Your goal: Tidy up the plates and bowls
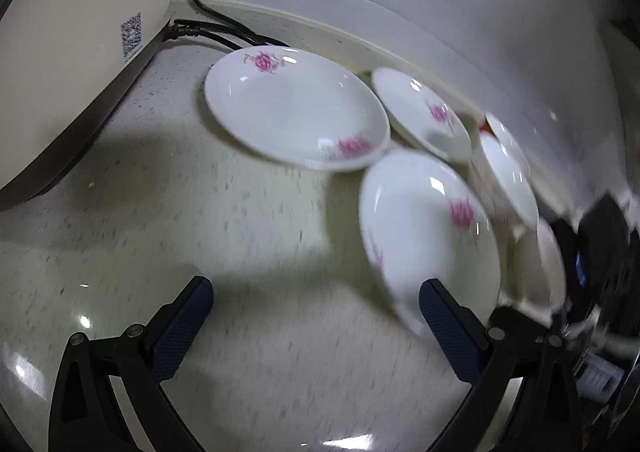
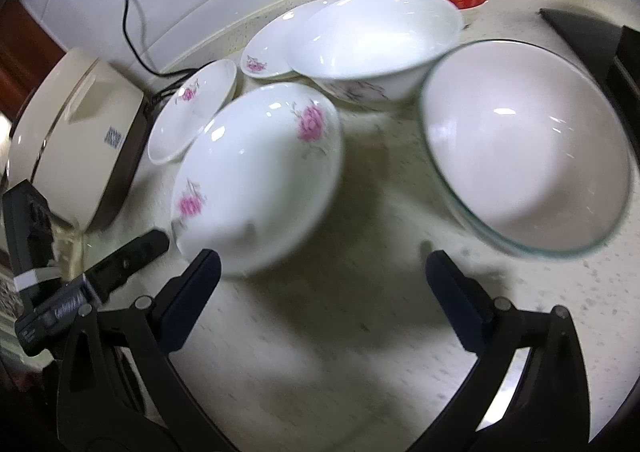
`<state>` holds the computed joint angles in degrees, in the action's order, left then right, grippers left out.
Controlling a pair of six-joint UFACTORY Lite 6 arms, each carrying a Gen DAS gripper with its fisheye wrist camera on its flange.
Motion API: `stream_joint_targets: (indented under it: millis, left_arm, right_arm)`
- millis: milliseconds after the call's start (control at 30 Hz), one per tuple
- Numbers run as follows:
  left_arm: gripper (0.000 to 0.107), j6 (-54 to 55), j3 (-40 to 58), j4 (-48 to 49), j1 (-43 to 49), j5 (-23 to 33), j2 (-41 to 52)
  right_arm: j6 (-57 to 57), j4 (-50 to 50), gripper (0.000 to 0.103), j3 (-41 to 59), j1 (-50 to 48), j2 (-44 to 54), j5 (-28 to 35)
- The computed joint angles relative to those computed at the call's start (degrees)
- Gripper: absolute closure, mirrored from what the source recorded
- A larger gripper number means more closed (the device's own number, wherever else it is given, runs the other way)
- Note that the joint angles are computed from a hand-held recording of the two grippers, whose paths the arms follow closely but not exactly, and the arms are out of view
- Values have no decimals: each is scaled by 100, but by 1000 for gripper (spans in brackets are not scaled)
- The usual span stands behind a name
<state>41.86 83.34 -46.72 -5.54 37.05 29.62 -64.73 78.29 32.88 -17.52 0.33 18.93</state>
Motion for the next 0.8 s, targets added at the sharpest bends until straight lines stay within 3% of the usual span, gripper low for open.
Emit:
stream_joint_targets:
  millis: [67, 200, 267, 333, 400, 467, 633, 800]
  left_arm:
    - [13, -301, 405, 136, -75, 70, 268]
    - [27, -716, 994, 356, -256, 114, 663]
    - [47, -814, 1111, 467, -371, 111, 730]
    - [60, -955, 1242, 652, -486, 100, 804]
    - [68, -997, 1278, 813, -631, 24, 832]
    - [85, -893, 1079, 888, -649, -38, 676]
    - [88, -1149, 1065, 1191, -775, -147, 644]
    - [88, -1263, 828, 1456, -884, -279, 437]
  right_arm:
    - [358, -151, 19, 212, 139, 159, -83]
    - [954, -521, 28, 667, 267, 552, -90]
    - [976, -493, 37, 844, 248, 714, 23]
    - [950, -465, 48, 938, 199, 827, 141]
    - [838, -371, 51, 951, 189, 856, 136]
    - [736, -320, 61, 881, 163, 810, 43]
    - [431, -167, 86, 690, -224, 721, 210]
    - [233, -196, 87, 463, -288, 488, 203]
